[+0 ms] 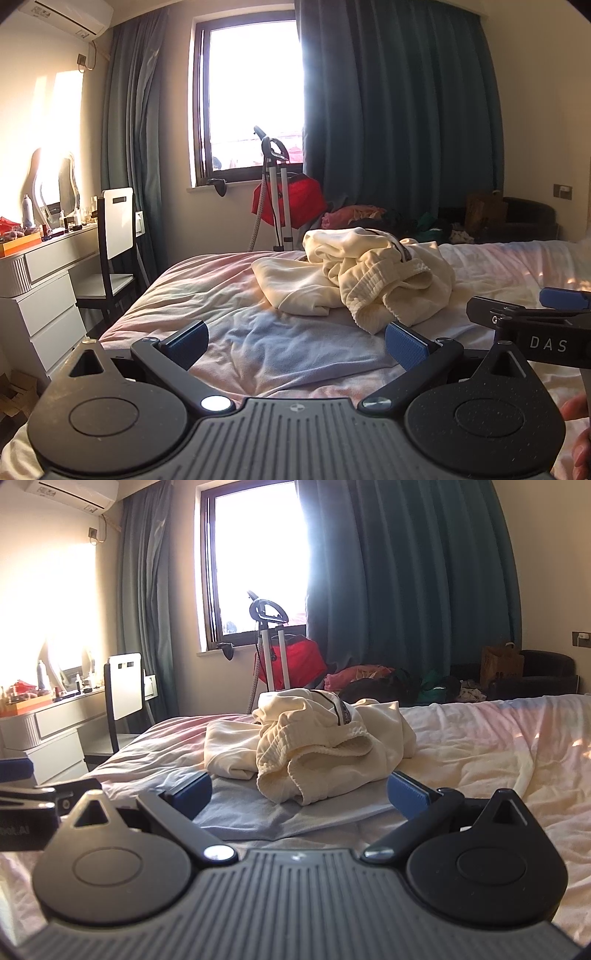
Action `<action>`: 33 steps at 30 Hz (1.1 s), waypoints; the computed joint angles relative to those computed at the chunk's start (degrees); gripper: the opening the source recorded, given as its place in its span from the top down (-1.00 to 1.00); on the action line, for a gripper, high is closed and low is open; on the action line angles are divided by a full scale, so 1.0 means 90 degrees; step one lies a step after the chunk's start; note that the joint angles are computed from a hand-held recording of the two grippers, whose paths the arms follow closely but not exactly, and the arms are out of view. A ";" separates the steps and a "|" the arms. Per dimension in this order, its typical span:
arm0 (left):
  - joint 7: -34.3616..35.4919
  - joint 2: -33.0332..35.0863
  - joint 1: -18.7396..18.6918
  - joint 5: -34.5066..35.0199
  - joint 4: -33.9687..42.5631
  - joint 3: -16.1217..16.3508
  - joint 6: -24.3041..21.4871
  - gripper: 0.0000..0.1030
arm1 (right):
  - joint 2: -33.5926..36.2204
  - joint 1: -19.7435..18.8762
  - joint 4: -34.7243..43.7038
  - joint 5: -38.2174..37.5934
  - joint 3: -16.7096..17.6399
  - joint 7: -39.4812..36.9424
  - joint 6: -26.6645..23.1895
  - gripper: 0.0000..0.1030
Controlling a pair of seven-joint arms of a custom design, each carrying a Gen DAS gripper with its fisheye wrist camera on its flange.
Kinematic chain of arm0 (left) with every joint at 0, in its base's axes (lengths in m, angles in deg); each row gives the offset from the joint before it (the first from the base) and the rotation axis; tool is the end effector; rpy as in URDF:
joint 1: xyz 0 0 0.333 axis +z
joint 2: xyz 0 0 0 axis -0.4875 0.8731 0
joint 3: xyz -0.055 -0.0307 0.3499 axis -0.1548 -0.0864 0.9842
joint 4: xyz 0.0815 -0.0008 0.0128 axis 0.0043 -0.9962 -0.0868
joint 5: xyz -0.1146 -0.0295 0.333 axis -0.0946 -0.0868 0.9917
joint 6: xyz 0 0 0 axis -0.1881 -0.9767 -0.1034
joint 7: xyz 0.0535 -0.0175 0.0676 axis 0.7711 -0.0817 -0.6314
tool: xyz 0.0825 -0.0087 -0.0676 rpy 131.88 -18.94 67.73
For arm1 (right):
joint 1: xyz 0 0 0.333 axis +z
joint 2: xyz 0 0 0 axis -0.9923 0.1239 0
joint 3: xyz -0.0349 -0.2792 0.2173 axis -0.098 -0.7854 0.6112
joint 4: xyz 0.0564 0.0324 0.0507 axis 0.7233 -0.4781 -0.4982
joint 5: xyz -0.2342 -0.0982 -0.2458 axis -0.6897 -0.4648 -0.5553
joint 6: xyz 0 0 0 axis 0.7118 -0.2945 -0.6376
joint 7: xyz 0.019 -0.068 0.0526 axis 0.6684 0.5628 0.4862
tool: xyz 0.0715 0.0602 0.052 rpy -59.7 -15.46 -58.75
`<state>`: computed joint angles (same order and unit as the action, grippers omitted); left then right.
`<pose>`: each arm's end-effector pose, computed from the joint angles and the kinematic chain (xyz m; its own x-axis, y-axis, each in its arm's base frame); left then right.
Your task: Fold clothes
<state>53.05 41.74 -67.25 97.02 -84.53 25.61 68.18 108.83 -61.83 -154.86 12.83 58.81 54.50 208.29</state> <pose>0.5701 -0.4143 0.4287 0.4552 -0.8859 -0.0898 -0.2989 -0.0570 -0.9526 0.6790 0.4076 0.3976 0.5695 -0.8149 -0.1082 -0.2481 -0.0448 -0.9677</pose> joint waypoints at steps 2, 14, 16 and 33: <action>-0.0005 -0.0008 -0.0012 0.0017 -0.0017 0.0004 -0.0017 -0.99 | -0.0011 0.0012 -0.0009 0.0014 -0.0025 0.0000 0.0002 -1.00; -0.0019 -0.0038 -0.0008 0.0051 -0.0057 -0.0019 -0.0041 -0.99 | -0.0020 0.0048 0.0017 0.0074 -0.0070 -0.0047 -0.0088 -1.00; -0.0032 -0.0047 -0.0001 0.0048 -0.0064 -0.0022 -0.0031 -0.99 | -0.0047 0.0076 -0.0021 0.0108 -0.0114 -0.0081 -0.0085 -1.00; -0.0303 -0.0109 0.0068 0.0401 -0.0259 -0.0045 0.0241 -0.99 | -0.0255 0.0739 -0.0045 0.1363 -0.1065 -0.0248 -0.0274 -1.00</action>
